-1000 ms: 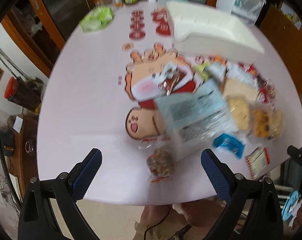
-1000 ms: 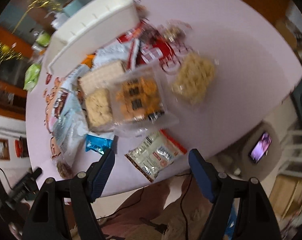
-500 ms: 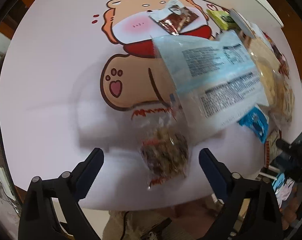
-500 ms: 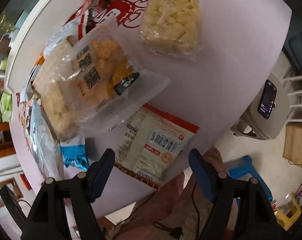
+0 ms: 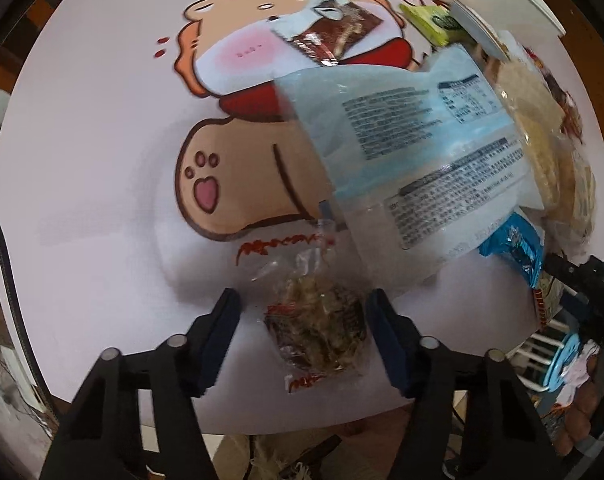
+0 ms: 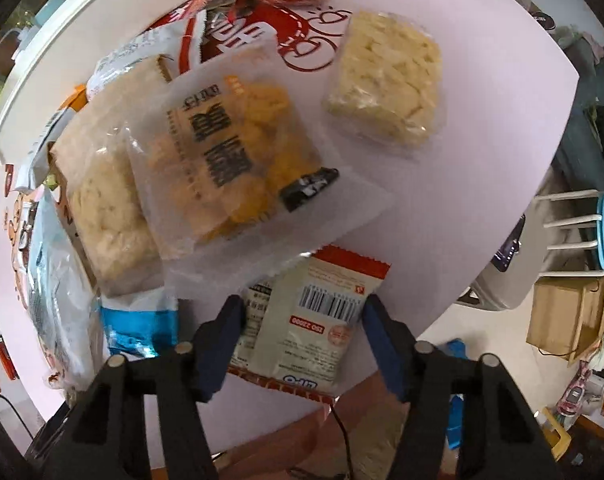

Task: Organize snacks
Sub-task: 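Carry the nut bag and biscuit over the white tray with both tools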

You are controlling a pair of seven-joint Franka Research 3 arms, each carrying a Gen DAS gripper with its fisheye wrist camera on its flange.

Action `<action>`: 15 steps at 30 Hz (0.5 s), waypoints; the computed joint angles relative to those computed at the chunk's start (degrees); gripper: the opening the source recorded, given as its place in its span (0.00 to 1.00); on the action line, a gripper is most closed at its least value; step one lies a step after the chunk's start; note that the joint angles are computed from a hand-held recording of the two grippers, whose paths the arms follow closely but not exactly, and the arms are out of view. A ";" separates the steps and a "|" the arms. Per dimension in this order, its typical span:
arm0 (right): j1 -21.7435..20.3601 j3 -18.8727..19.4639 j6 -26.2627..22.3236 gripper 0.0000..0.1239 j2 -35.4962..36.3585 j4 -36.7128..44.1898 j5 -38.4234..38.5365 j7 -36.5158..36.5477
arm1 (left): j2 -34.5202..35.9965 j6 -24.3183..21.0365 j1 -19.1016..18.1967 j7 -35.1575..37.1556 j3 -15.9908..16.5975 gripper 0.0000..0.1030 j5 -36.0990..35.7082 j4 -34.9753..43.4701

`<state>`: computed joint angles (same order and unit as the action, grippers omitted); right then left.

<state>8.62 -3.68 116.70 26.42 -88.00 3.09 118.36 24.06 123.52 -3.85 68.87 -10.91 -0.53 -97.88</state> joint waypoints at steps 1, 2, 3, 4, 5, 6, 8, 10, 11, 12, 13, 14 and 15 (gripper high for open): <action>-0.20 0.11 0.61 0.43 -0.20 -0.29 0.49 -0.22 | 0.55 0.03 -0.39 0.14 -0.04 0.59 0.65 0.50; -0.43 0.24 0.89 0.41 -0.31 -0.37 1.00 -0.57 | 0.76 0.24 -0.60 0.34 -0.15 0.58 0.94 0.63; -0.95 0.41 1.42 0.39 -0.64 -0.72 1.95 -1.28 | 0.44 0.46 -0.75 0.26 -0.20 0.57 1.12 0.21; -1.47 0.68 1.86 0.39 -0.92 -1.14 3.24 -1.85 | 0.20 1.04 -0.82 0.32 -0.31 0.55 1.09 -0.29; -1.83 0.87 2.10 0.39 -1.13 -1.44 4.23 -2.39 | -0.07 1.49 -0.82 0.28 -0.40 0.53 0.90 -0.70; -2.64 1.20 2.02 0.39 -1.27 -1.39 5.99 -3.42 | -0.19 1.48 -0.70 0.32 -0.47 0.51 0.52 -0.44; -3.84 1.77 2.04 0.39 -1.68 -2.07 9.18 -5.36 | -0.01 1.97 -0.27 0.41 -0.68 0.50 -0.83 -0.64; -5.12 2.39 1.06 0.39 -2.19 -2.30 12.42 -8.11 | -0.42 1.15 0.05 0.64 -0.68 0.50 -1.35 -0.54; -5.86 2.58 0.77 0.39 -2.67 -3.03 14.03 -9.77 | -0.30 0.77 -0.05 0.56 -0.62 0.49 -1.30 -0.24; -6.74 2.93 0.02 0.39 -2.93 -3.18 16.23 -11.56 | -0.45 0.64 -0.17 0.51 -0.59 0.49 -1.15 -0.24; -7.59 3.49 -1.33 0.39 -3.20 -2.99 18.83 -13.42 | -1.11 -1.25 0.84 2.07 -0.30 0.49 -1.38 0.82; -8.16 3.78 -2.68 0.39 -3.16 -2.34 20.79 -14.70 | -1.53 -1.34 0.75 2.45 -0.25 0.49 -1.06 0.86; -8.98 4.19 -4.12 0.39 -3.29 -1.90 23.35 -16.45 | -2.05 -1.39 0.84 2.94 -0.19 0.49 -0.99 0.78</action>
<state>-0.36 0.50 112.58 23.13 -89.89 26.44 101.91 22.02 122.13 -3.01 71.81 -11.10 -1.52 -97.10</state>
